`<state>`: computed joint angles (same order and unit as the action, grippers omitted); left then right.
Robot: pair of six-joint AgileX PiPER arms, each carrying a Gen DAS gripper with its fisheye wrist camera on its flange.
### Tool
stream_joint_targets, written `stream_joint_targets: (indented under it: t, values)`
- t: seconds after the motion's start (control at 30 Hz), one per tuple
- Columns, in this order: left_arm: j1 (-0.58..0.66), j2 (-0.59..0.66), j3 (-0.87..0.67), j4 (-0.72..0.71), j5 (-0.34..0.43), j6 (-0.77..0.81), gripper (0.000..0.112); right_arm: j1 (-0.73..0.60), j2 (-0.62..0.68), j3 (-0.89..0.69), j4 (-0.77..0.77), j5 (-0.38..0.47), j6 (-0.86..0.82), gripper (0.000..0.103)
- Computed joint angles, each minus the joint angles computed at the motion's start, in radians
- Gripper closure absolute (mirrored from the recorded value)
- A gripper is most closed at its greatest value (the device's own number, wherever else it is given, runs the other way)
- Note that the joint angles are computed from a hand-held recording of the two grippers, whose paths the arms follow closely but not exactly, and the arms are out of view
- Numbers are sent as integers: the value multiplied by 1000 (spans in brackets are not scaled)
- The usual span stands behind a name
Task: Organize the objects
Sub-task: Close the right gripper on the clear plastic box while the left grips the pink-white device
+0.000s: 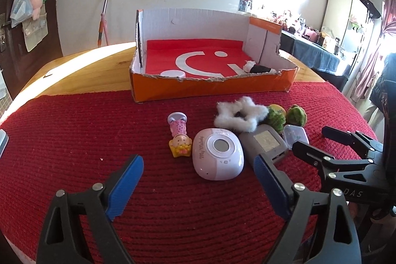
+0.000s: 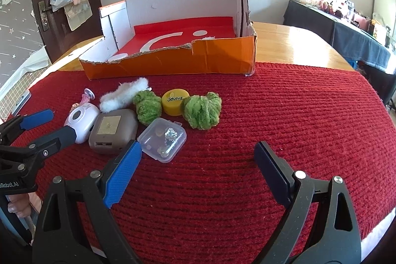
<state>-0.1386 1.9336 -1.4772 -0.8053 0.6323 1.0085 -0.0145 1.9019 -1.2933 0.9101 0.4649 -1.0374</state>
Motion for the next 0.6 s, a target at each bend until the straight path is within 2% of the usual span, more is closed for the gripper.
stream_joint_targets:
  t: [0.13,0.4,0.6]
  values:
    - [1,2,3,-14,10,23,28,15,-1,11,3,-34,-4,10]
    - [0,12,-7,-26,18,39,30,13,-4,29,24,-72,-21,10]
    - [2,8,-1,-53,20,73,31,-44,1,12,61,-9,-39,10]
